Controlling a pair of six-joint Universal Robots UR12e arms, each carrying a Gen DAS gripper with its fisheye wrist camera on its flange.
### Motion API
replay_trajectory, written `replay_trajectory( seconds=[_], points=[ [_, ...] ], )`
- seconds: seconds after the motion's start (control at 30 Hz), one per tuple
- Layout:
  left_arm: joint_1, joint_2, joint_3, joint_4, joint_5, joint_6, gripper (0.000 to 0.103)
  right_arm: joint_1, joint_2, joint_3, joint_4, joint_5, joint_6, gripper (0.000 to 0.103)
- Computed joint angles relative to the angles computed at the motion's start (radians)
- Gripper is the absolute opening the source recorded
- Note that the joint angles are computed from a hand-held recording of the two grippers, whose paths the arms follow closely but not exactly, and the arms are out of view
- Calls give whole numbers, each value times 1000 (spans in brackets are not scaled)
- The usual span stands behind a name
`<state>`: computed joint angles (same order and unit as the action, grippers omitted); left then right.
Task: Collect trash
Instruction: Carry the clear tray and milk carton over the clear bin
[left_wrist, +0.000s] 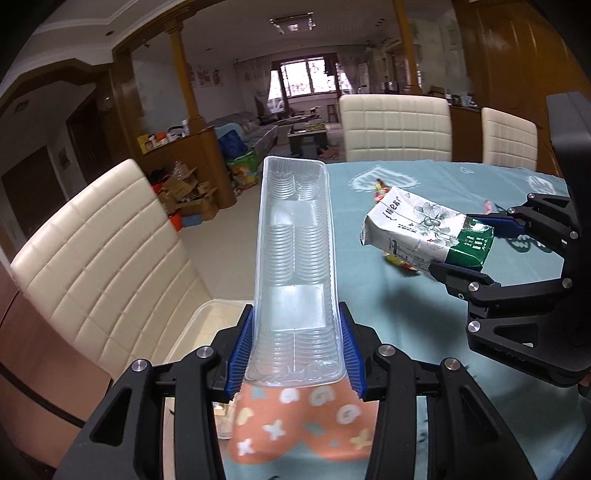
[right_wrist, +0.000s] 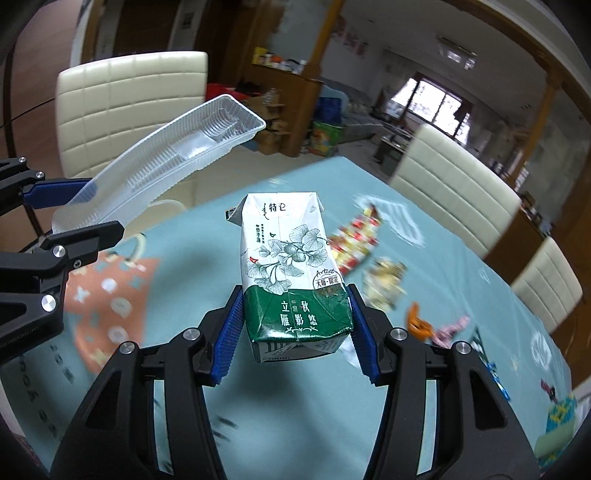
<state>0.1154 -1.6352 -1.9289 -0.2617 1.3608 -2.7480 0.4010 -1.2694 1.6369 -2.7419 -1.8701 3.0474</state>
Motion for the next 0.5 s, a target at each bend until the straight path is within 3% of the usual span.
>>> replay_trajectory(
  seconds=[0.5],
  points=[
    [97,-38,10,-1,65,-67,43,58,141,-186,66,79,-83,55]
  ],
)
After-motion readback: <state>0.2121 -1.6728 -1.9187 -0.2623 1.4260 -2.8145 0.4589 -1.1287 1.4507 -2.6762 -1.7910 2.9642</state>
